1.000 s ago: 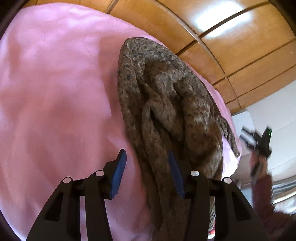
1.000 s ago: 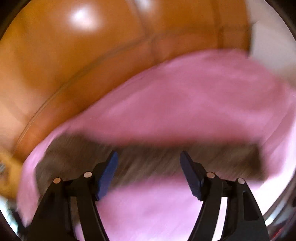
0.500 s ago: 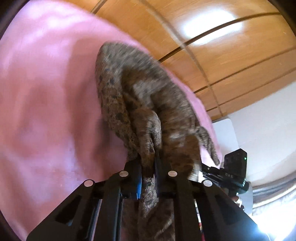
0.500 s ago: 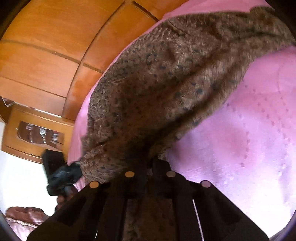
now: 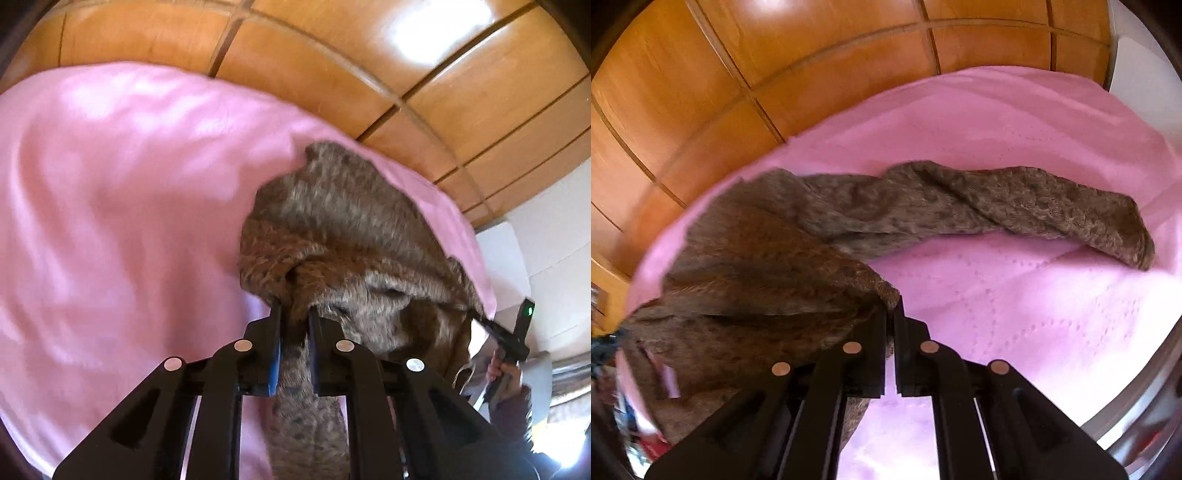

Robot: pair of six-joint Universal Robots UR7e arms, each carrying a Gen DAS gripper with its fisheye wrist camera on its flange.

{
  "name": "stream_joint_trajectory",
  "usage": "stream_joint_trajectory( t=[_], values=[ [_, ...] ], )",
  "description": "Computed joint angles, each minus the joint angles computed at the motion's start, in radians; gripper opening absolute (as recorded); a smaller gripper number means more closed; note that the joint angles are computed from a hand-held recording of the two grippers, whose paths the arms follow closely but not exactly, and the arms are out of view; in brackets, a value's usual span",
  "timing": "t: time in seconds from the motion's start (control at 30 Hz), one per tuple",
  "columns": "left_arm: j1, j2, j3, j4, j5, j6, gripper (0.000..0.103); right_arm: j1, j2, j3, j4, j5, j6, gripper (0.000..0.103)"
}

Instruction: Fold small clothes

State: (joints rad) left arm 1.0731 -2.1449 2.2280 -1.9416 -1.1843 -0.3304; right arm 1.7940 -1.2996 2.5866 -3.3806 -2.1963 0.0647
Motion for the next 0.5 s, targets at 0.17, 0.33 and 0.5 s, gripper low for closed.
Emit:
stream_joint_trajectory(
  t=[0.17,0.33,0.5],
  values=[
    [-0.044,-0.176,0.063,0.132,-0.01,-0.108,0.053,0.022,0.066,0.012,-0.151,-0.002,-0.048,0.068],
    [-0.178,-0.411,0.135,0.377,-0.059,-0.272,0.055,0.14,0.042,0.013,-0.084,0.038,-0.08,0.07],
    [-0.434,-0.561,0.202,0.589,-0.025,-0.495,0.055,0.281,-0.016,0.015,0.2,0.266,-0.061,0.07]
  ],
)
